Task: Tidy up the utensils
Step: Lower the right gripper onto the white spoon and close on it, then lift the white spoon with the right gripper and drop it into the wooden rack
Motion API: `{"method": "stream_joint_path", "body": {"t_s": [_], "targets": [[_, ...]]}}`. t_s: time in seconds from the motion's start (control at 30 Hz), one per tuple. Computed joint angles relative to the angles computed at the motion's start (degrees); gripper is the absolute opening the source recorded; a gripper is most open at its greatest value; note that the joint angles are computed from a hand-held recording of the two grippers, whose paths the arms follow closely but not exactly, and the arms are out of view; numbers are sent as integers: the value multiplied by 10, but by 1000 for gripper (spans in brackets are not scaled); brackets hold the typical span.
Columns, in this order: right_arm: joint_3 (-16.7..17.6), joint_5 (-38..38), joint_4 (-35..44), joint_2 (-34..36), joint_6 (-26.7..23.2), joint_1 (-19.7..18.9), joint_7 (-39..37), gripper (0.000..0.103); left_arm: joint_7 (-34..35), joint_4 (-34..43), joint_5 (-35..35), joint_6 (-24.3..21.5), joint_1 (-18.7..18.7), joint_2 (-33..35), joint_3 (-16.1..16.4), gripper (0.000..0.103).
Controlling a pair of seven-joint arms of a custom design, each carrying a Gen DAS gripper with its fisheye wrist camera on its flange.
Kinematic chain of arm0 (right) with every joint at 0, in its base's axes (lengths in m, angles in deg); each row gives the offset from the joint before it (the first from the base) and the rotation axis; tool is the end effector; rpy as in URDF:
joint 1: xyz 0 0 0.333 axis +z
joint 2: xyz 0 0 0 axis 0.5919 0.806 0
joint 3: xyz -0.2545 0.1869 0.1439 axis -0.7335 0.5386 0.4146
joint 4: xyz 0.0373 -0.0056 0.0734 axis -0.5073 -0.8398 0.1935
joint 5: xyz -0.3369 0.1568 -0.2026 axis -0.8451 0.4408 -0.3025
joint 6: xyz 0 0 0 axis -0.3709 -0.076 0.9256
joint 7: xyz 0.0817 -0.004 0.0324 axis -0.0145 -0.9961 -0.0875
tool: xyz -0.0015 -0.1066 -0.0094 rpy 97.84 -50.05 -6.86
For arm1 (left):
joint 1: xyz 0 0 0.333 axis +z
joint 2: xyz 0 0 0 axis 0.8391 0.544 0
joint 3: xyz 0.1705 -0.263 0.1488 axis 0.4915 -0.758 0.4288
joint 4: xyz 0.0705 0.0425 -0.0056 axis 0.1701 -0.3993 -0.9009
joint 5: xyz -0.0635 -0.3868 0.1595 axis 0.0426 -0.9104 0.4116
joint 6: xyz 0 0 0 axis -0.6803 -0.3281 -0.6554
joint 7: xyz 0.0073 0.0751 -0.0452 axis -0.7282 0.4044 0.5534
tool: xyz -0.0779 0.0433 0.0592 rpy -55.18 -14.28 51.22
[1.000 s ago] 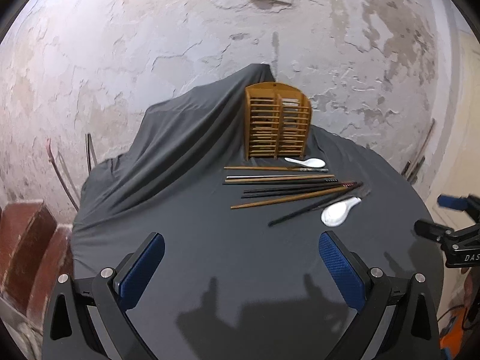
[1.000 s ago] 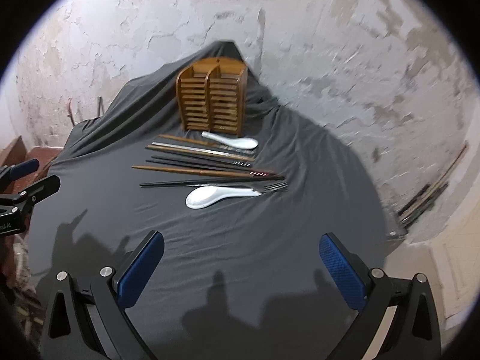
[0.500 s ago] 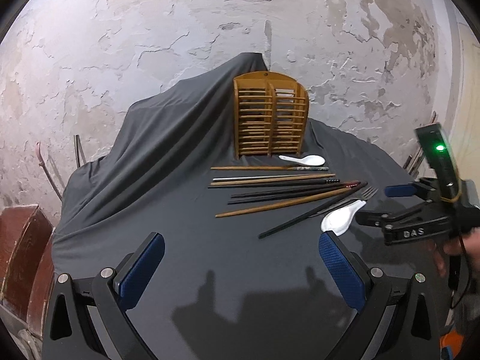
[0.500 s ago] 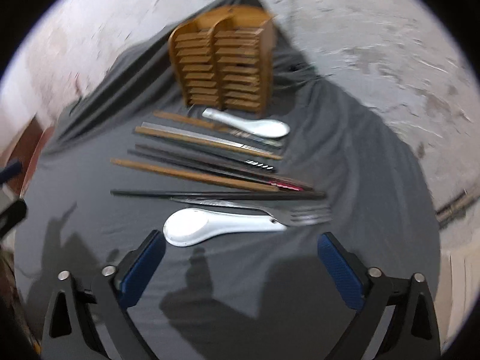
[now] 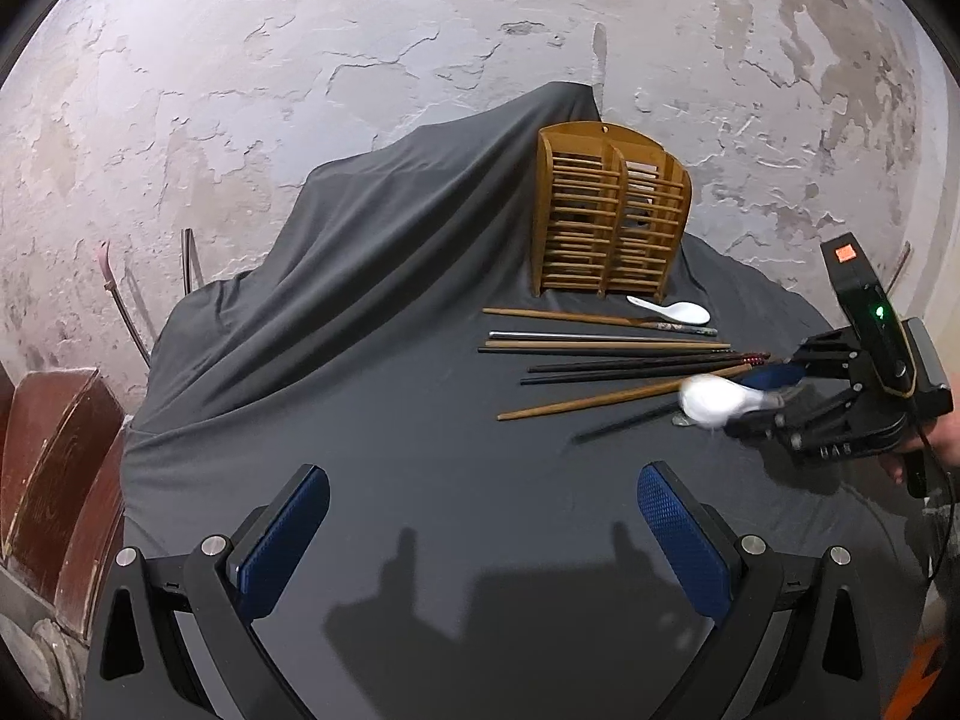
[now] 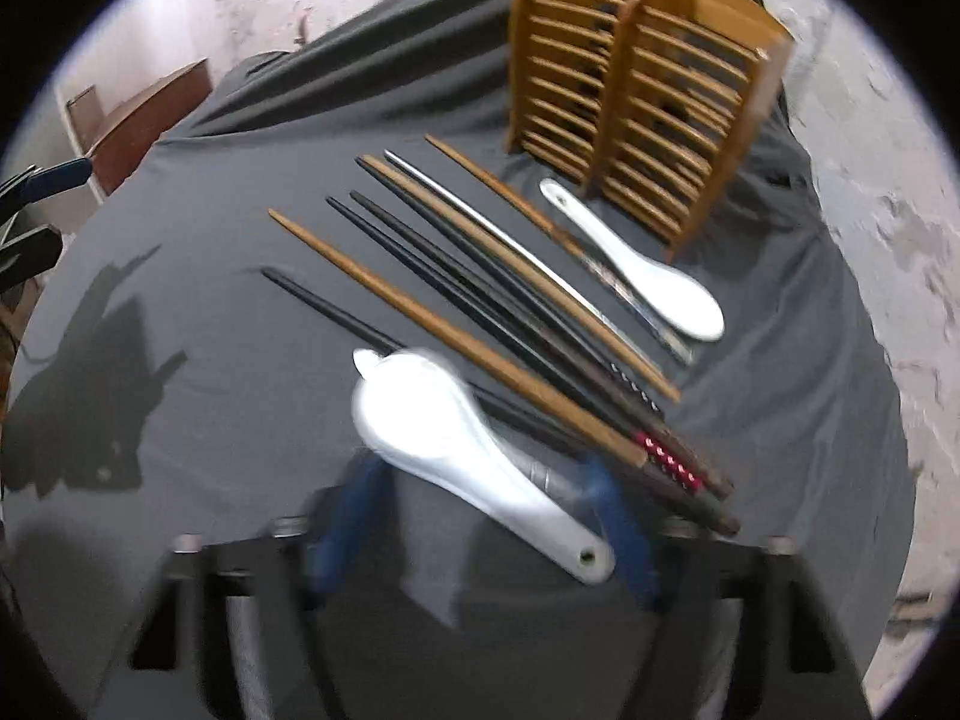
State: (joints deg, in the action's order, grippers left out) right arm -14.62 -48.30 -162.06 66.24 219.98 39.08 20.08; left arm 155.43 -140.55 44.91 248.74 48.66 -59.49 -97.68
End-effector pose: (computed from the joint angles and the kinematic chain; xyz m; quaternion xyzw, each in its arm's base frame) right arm 0.6202 -0.0038 0.5029 -0.8229 0.4806 -0.2213 0.2069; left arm 0.6194 -0.2154 0.5476 -0.4992 0.7535 -0.3574 0.2351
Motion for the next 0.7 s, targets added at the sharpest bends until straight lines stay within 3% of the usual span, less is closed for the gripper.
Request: {"method": "stream_joint_path", "body": {"t_s": [0.13, 0.33, 0.53, 0.6, 0.7], "targets": [[4, 59, -4, -4, 11, 3, -40, 17, -17, 0, 20, -3, -4, 1, 4, 103], [1, 157, -2, -10, 5, 5, -75, 16, 0, 5, 6, 4, -2, 5, -4, 103], [-15, 344, 13, -32, 31, 7, -167, 8, 2, 49, -32, 5, 3, 39, -13, 103], [-16, 368, 29, -31, 50, 9, -172, 8, 3, 67, -44, 9, 6, 53, -19, 103], [-15, 375, 63, -22, 40, 6, -163, 8, -15, 90, -34, 21, -1, 76, -18, 103]]}}
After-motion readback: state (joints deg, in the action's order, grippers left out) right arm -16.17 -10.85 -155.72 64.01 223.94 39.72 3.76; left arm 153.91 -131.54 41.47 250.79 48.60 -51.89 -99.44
